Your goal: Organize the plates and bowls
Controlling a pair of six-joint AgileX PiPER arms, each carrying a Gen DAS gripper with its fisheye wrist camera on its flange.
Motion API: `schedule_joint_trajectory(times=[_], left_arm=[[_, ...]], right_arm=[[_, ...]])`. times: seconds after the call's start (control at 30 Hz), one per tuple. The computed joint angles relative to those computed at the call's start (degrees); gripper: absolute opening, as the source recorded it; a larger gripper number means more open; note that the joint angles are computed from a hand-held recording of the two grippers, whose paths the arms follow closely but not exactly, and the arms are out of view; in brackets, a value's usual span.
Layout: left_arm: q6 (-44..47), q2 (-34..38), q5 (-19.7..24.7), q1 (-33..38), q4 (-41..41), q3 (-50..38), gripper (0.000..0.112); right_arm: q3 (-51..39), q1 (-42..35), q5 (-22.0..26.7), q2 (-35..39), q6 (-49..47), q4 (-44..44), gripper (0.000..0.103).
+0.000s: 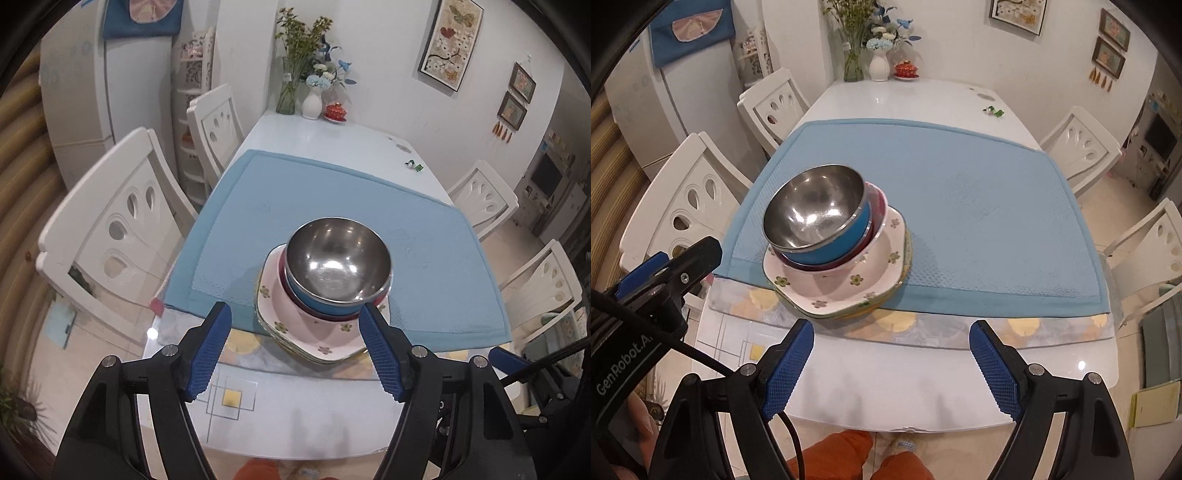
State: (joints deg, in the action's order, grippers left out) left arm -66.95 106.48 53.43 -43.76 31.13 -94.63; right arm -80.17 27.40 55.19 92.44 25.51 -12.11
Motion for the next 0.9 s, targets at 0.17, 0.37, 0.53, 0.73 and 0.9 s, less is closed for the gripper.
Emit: schedule_joint_trajectory(times=[0.17,0.37,0.53,0.73,0.9], left_arm=[[2.7,0.3,-3.8,3.4,-2.3,0.0,0.070],[7.9,1.8,-6.4,6.3,-5.9,-1.2,0.070],[10.7,2.9,-5.8,6.1,-4.4,-2.4,0.070],[12.7,2.7,-7.3,7.1,-4.0,-1.7,0.071],[15.8,3.5,-7.8,8.7,-6.5,-2.5,0.071]], right_arm=[[-4.3,3.9,2.5,3.1,4.8,-7.5,0.085],[-8.6,3.9,4.7,6.2,7.2,-9.3,0.084],[-9.6,2.8,3.0,6.4,11.1,-9.6,0.084],[-11.2,3.1,3.1,8.3,13.5,-9.9,0.084],[-12.2,3.4,3.6,9.4,14.3,-10.3,0.084]])
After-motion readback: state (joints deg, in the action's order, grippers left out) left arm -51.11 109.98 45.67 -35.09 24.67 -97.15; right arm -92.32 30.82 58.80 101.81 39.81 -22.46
